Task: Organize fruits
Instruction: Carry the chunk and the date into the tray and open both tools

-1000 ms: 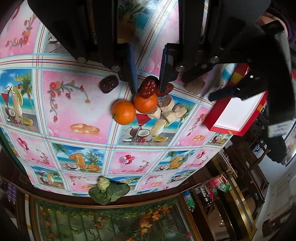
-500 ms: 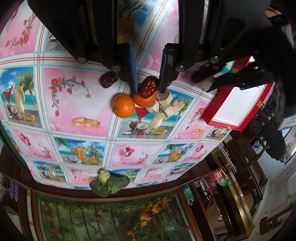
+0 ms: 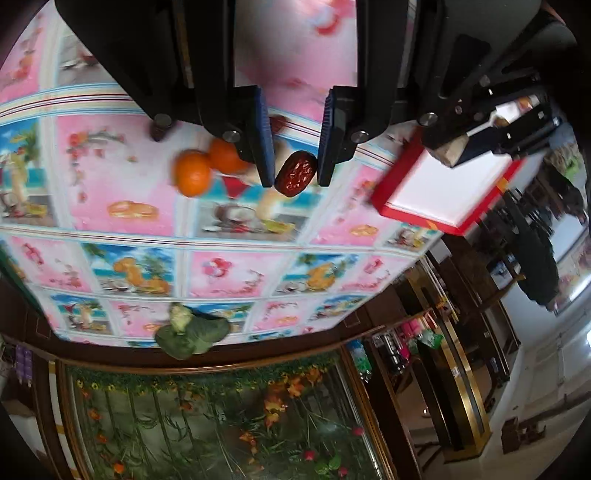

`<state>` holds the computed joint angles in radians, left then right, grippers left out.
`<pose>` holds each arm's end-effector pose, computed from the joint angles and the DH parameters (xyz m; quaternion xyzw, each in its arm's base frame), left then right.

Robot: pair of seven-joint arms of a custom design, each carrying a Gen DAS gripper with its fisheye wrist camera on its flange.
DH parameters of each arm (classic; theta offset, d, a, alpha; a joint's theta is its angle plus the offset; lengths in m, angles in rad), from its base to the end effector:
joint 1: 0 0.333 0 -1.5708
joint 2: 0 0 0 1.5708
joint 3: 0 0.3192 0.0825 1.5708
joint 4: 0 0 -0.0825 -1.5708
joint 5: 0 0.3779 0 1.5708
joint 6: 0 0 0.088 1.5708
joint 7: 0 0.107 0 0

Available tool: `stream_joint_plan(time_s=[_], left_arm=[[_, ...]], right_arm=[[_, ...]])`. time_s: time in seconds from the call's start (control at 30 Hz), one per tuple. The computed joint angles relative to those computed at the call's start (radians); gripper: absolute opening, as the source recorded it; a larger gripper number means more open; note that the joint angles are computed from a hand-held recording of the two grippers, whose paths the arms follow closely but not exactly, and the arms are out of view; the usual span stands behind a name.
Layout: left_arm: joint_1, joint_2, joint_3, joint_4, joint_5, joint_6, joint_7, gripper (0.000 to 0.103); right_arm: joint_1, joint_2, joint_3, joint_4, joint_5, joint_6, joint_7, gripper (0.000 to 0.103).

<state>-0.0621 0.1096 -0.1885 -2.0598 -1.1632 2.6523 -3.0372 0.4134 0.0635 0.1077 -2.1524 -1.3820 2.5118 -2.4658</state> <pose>0.5820 -0.1203 0.4295 -0.2623 0.8671 -0.3886 0.1687 0.4868 0.2879 0.4033 -0.3932 0.7965 -0.3025 0.3457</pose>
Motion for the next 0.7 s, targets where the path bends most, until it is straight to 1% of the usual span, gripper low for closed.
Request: stream_joint_plan(time_s=[0.03, 0.1, 0.17, 0.23, 0.33, 0.37, 0.47, 0.57, 0.63, 0.7], left_arm=[[0.004, 0.013, 0.005, 0.017, 0.001, 0.008, -0.003, 0.025], [0.012, 0.037, 0.009, 0.044, 0.013, 0.025, -0.017, 0.025], [0.02, 0.075, 0.011, 0.083, 0.038, 0.054, -0.038, 0.025], [0.028, 0.114, 0.012, 0.119, 0.079, 0.082, -0.079, 0.025], [0.047, 0.162, 0.006, 0.164, 0.132, 0.109, -0.134, 0.025], [0.05, 0.183, 0.008, 0.183, 0.16, 0.118, -0.167, 0.025], [0.068, 0.212, -0.003, 0.205, 0.208, 0.14, -0.213, 0.025], [0.073, 0.237, -0.005, 0.224, 0.274, 0.142, -0.271, 0.025], [0.08, 0.243, -0.014, 0.229, 0.301, 0.134, -0.287, 0.025], [0.081, 0.244, -0.019, 0.225, 0.325, 0.143, -0.297, 0.025]], right_arm=[[-0.004, 0.028, -0.004, 0.035, -0.02, 0.028, 0.027, 0.025], [0.004, 0.076, -0.007, 0.096, -0.029, 0.033, 0.027, 0.025], [0.019, 0.137, -0.014, 0.174, -0.019, 0.038, -0.011, 0.026], [0.033, 0.195, -0.027, 0.246, 0.001, 0.061, -0.052, 0.026], [0.059, 0.287, -0.046, 0.363, 0.063, 0.089, -0.152, 0.026], [0.068, 0.309, -0.053, 0.389, 0.081, 0.095, -0.176, 0.026], [0.081, 0.377, -0.064, 0.473, 0.162, 0.123, -0.282, 0.026], [0.089, 0.423, -0.068, 0.525, 0.256, 0.129, -0.392, 0.026], [0.095, 0.443, -0.071, 0.546, 0.31, 0.131, -0.456, 0.026], [0.102, 0.456, -0.077, 0.557, 0.36, 0.127, -0.508, 0.026]])
